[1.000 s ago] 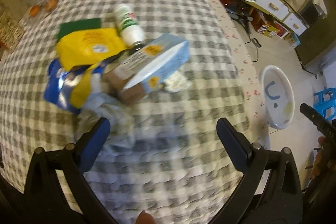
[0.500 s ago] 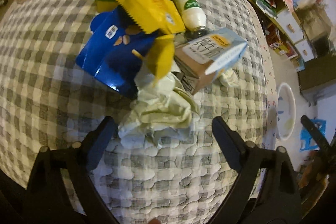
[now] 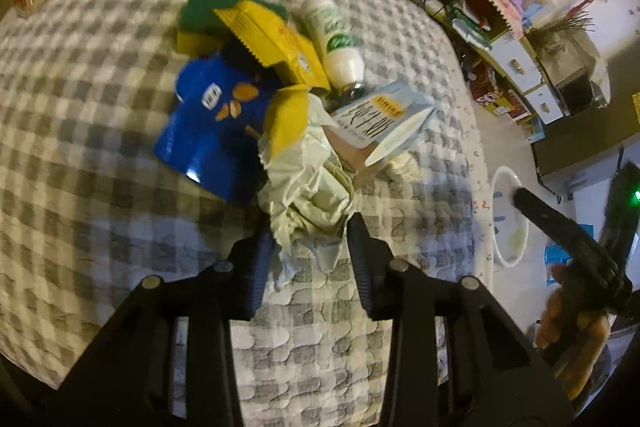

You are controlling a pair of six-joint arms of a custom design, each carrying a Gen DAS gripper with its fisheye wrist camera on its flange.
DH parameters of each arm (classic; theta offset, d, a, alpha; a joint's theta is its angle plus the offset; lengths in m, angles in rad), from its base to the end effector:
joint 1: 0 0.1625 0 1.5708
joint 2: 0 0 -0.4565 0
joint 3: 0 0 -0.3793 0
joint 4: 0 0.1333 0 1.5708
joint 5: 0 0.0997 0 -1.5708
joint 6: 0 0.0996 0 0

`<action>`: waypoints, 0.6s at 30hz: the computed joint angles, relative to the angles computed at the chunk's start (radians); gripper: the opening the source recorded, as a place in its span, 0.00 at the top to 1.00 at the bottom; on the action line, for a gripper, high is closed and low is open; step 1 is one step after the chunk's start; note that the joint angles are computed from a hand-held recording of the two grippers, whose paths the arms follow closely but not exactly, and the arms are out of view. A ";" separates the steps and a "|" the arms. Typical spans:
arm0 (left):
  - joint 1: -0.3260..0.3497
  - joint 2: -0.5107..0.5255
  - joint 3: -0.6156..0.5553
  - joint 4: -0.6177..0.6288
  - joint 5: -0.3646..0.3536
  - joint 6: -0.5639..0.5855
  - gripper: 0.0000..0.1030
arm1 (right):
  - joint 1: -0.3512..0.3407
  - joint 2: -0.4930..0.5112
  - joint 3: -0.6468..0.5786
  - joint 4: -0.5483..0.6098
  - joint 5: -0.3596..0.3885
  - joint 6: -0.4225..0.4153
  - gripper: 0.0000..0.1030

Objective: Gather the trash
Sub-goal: 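Grasp the crumpled white tissue with the left gripper while the right gripper approaches the light-blue carton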

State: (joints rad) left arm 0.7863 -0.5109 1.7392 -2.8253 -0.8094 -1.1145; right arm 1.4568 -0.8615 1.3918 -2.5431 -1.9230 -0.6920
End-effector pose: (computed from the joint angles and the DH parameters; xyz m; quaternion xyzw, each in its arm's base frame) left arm -0.3001 -0.5866 -0.0410 -0.1573 0.9149 -0.3092 0.2064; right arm 0.0125 -0.7610 0.2752 0.2370 -0.9317 0.1315 0.2419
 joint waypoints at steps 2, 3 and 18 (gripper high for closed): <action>-0.011 -0.013 0.017 -0.002 0.021 0.011 0.62 | 0.011 0.012 0.008 0.006 0.012 0.016 0.18; -0.019 -0.023 0.030 0.006 0.037 0.003 0.62 | 0.015 0.019 0.014 0.009 0.019 0.023 0.18; -0.039 -0.119 0.153 0.086 0.120 -0.108 0.62 | 0.056 0.099 0.066 0.075 0.106 0.123 0.27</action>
State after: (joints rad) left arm 0.7475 -0.6302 1.8922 -2.7393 -0.6895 -1.2221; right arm 1.5128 -0.7626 1.4579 -2.4684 -1.8170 -0.5688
